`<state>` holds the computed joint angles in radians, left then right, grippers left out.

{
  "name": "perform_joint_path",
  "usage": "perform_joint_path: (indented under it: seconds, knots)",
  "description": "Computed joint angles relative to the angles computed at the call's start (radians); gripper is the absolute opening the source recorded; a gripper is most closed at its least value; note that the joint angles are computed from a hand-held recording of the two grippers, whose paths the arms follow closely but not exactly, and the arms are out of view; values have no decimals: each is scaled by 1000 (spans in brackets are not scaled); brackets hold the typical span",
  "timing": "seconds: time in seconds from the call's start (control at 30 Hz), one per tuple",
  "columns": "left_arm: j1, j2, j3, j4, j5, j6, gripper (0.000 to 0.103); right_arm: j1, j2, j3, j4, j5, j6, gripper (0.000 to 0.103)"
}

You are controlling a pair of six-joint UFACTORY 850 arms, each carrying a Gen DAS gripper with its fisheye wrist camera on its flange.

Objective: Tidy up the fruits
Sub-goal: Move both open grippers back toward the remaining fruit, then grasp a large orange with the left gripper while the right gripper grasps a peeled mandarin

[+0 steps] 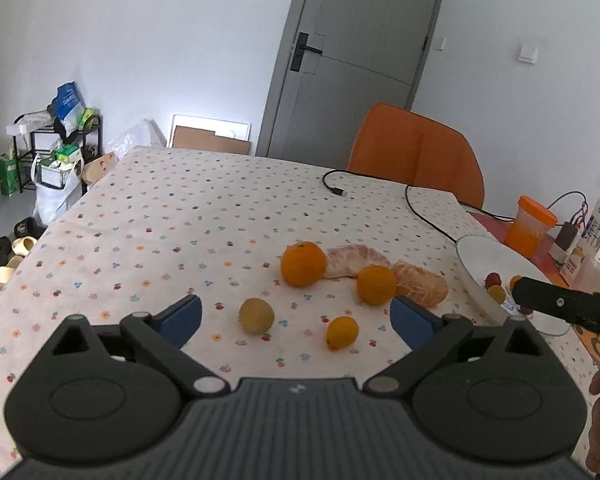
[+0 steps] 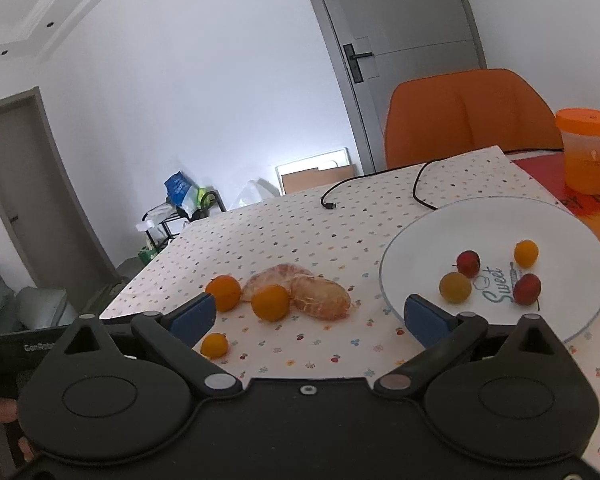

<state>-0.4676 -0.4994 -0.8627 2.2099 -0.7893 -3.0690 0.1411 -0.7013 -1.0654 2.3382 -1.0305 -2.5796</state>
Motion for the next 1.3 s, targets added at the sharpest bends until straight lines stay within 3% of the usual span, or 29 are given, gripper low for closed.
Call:
perform_joint_path:
  seconds: [0.4,0.87,1.0,1.3]
  knots:
    - [34,-25,-7,21,16,-44,81,9,-36,-55,-32,39,13,75]
    - [73,-74,-87,53,65,8,78,24,-78,-139,-71,79,30,65]
    - [89,-93,-117,73,95,12,72,31,-101,-185,-95,111,56,58]
    - [118,-133,-177,95,145,22,66,50,-138,-261,-133,156,76,53]
